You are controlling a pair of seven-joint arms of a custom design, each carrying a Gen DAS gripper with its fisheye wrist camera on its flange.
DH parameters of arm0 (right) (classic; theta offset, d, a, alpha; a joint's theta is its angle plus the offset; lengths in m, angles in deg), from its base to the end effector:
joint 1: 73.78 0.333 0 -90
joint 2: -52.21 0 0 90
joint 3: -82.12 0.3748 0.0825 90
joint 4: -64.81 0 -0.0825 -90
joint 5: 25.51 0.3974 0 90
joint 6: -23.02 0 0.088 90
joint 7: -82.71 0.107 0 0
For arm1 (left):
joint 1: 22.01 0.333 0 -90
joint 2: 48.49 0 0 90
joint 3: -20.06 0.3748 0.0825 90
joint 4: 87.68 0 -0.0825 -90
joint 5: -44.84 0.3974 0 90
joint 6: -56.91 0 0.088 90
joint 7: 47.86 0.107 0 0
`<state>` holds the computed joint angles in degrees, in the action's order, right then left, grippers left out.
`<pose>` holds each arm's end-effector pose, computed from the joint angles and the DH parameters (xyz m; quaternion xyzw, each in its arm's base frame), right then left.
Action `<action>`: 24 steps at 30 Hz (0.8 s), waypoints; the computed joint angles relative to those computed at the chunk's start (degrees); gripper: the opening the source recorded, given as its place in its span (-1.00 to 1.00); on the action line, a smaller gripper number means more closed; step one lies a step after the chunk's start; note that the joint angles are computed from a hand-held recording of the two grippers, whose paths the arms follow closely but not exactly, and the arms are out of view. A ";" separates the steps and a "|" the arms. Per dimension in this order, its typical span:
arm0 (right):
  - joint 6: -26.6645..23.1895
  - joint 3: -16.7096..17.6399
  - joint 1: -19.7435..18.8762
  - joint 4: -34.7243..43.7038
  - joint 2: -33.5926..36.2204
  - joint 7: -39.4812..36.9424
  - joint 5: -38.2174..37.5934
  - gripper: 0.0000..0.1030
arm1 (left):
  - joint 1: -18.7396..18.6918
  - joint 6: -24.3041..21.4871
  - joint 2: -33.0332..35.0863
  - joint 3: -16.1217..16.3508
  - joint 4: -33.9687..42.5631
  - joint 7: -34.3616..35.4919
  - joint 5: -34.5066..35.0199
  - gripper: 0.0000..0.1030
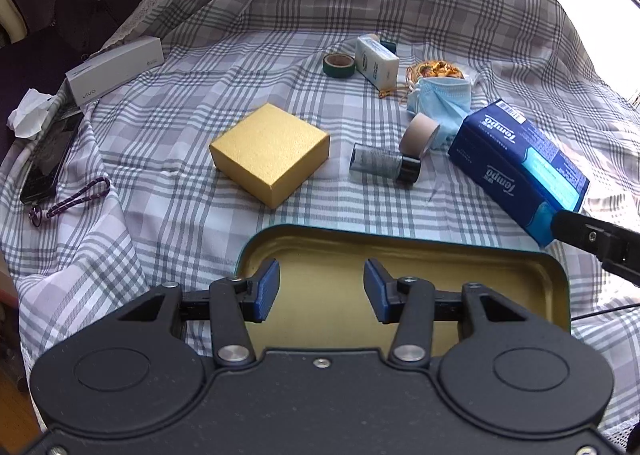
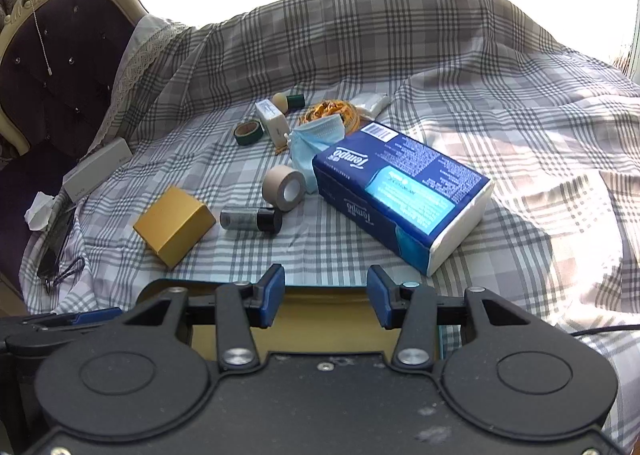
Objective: Organize soft objects
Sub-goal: 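Withdraw both open tools from the tin toward the remaining items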
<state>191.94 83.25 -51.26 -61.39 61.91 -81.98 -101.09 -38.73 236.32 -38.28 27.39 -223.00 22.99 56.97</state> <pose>0.5030 0.2895 0.3847 -0.5963 0.7168 -0.1912 0.3068 0.5606 -0.1131 0.3658 -0.6592 0.6928 -0.2270 0.1842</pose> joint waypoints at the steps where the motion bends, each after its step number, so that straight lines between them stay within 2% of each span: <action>1: 0.08 -0.37 0.07 0.74 0.16 1.35 -1.61 -0.09 | 1.46 -0.27 0.28 -1.59 0.82 1.31 -1.19 -0.07; 4: 0.37 -1.03 -0.27 2.95 0.76 5.91 -5.79 0.02 | 3.50 -0.18 1.41 -3.74 3.27 3.93 -3.73 -0.07; 7: 1.01 -1.35 -1.21 5.79 1.93 9.87 -10.22 0.09 | 1.96 0.34 2.92 -2.00 5.94 4.07 -4.53 -0.06; 14: -0.35 -1.55 -2.64 12.05 5.66 13.39 -15.54 0.31 | 1.57 -1.82 7.89 -1.61 14.21 6.96 -8.05 -0.05; 16: 0.80 -1.61 -3.42 13.86 7.30 11.57 -14.30 0.40 | 3.49 -3.55 9.35 -3.76 16.48 8.57 -9.73 -0.05; 18: 1.31 -1.92 -3.80 15.54 9.10 10.28 -12.14 0.41 | 4.16 -5.47 10.93 -4.49 18.71 9.36 -10.53 -0.05; 20: 2.19 -2.39 -3.88 16.65 10.71 6.88 -7.89 0.41 | 3.98 -6.67 12.44 -4.12 20.61 9.33 -10.57 -0.05; 22: 3.81 -1.91 -4.58 17.43 12.48 0.28 -0.90 0.40 | 3.45 -7.39 13.56 -3.28 21.93 8.77 -10.17 -0.05; 24: 5.59 -1.86 -4.62 18.11 13.85 -3.22 2.38 0.35 | 3.64 -8.51 14.73 -3.17 23.34 8.50 -10.19 -0.05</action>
<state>197.53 81.39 -55.88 -43.29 75.76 -85.21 -98.71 -35.09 227.81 -23.55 24.21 -199.67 31.49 46.78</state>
